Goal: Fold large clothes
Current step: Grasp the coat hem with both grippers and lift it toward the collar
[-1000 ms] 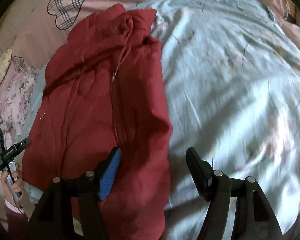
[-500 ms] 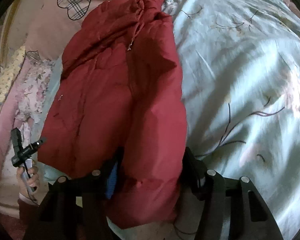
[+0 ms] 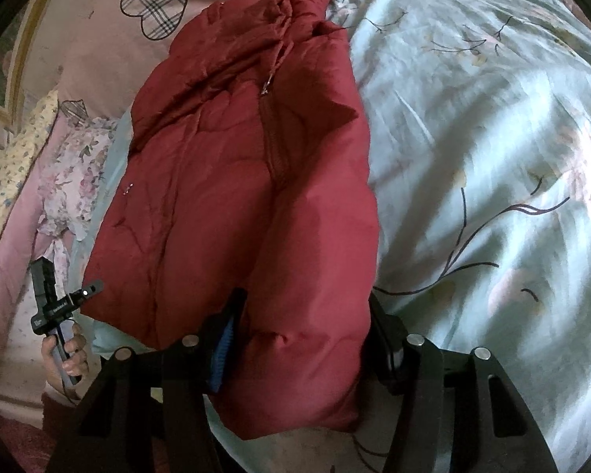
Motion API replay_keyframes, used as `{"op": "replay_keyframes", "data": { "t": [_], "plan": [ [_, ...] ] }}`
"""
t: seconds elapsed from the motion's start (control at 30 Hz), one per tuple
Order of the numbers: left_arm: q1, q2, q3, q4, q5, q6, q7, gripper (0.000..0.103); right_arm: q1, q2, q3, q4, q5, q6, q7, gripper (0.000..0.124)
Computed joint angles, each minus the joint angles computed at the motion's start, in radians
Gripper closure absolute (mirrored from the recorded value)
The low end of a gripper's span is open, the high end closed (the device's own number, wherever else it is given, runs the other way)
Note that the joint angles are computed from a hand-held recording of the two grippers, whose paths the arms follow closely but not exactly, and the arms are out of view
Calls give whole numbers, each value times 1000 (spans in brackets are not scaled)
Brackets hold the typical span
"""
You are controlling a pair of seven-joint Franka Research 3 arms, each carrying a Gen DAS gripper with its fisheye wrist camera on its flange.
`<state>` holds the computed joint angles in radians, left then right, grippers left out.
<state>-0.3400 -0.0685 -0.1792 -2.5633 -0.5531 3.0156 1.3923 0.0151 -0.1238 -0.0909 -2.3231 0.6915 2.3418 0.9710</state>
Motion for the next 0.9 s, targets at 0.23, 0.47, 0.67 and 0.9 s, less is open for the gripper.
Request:
{"op": "replay_keyframes", "data": {
  "t": [0.23,0.47,0.67,0.9],
  "plan": [
    [-28,-6,-15,4,-96,27,139,75,6,-20,-5,-19,42,5,-51,90],
    [-63,-57,10,-36,-8,79,79,84,11,-53,-24,-31,119,-23,-161,98],
    [-251,-129,178,-59,-99,124,178,87,-5,-80,-62,-12,234,-132,-276,100],
    [-433,-198,375,-59,-141,240,266,88,-32,-86,-87,24,386,-216,-382,102]
  ]
}}
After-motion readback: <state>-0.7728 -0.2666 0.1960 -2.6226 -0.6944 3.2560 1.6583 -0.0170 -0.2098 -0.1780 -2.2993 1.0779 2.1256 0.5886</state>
